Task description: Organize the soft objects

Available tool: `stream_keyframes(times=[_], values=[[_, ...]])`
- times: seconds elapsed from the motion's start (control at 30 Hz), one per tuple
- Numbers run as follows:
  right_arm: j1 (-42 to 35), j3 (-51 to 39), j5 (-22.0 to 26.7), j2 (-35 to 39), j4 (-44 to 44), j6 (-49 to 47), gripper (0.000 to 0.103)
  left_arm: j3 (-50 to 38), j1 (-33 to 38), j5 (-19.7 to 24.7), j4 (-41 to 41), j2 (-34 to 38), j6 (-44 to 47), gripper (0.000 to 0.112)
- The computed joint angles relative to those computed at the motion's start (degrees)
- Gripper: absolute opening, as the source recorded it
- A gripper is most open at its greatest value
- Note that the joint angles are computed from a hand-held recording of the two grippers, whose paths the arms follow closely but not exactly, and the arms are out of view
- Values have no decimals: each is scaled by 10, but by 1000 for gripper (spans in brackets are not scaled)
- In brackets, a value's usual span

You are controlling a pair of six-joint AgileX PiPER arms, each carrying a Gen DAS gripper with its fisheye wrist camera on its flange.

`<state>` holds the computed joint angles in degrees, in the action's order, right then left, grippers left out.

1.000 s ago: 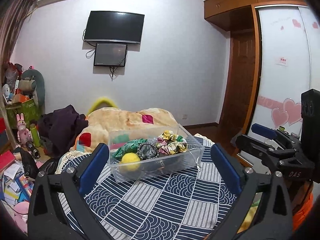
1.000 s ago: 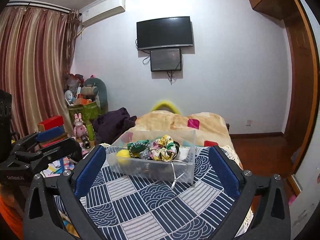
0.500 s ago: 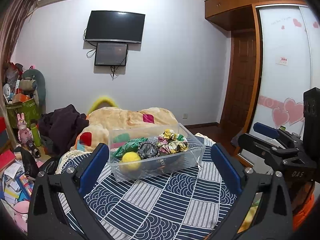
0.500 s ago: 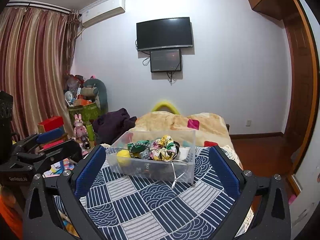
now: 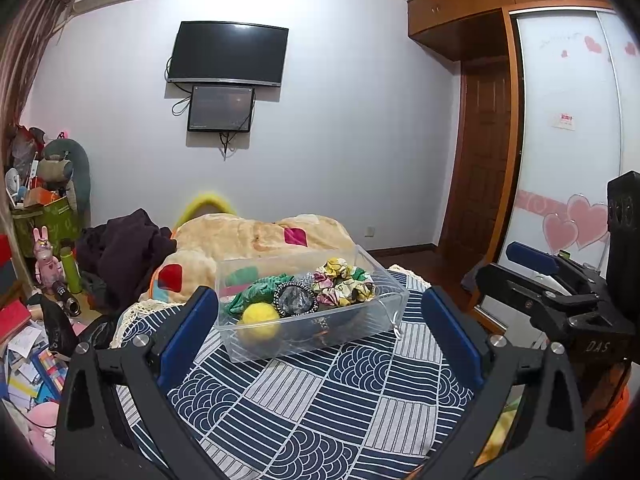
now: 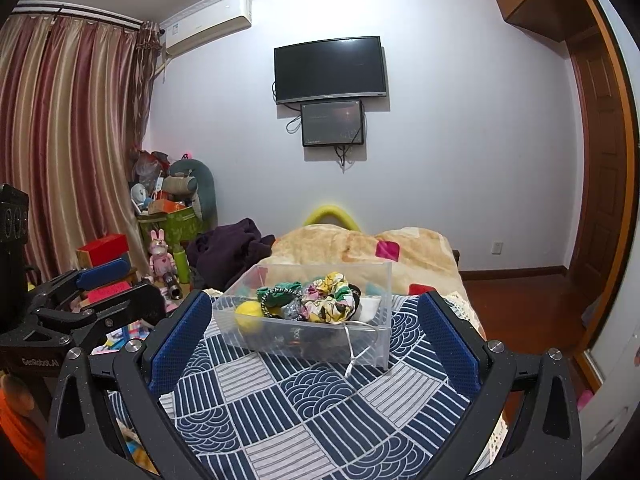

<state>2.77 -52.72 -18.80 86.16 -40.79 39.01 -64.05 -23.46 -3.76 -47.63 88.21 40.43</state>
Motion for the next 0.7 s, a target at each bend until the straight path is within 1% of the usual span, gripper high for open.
stream_keyframes(times=[0.1,0.23,0.37,0.63,0.7], values=[[-1,-2,1,0,-13,12,103,0,-2,-3,-45,0,45,103],[0,-3,3,-1,-14,13,103,-1,-3,-2,-60,1,58,103],[0,-3,3,-1,-12,12,103,-2,-5,-3,-98,2,96,103],[0,-3,3,-1,-16,15,103,0,-2,-2,32,3,-33,103],[0,-2,2,-1,-13,12,103,0,0,0,51,3,-51,103]])
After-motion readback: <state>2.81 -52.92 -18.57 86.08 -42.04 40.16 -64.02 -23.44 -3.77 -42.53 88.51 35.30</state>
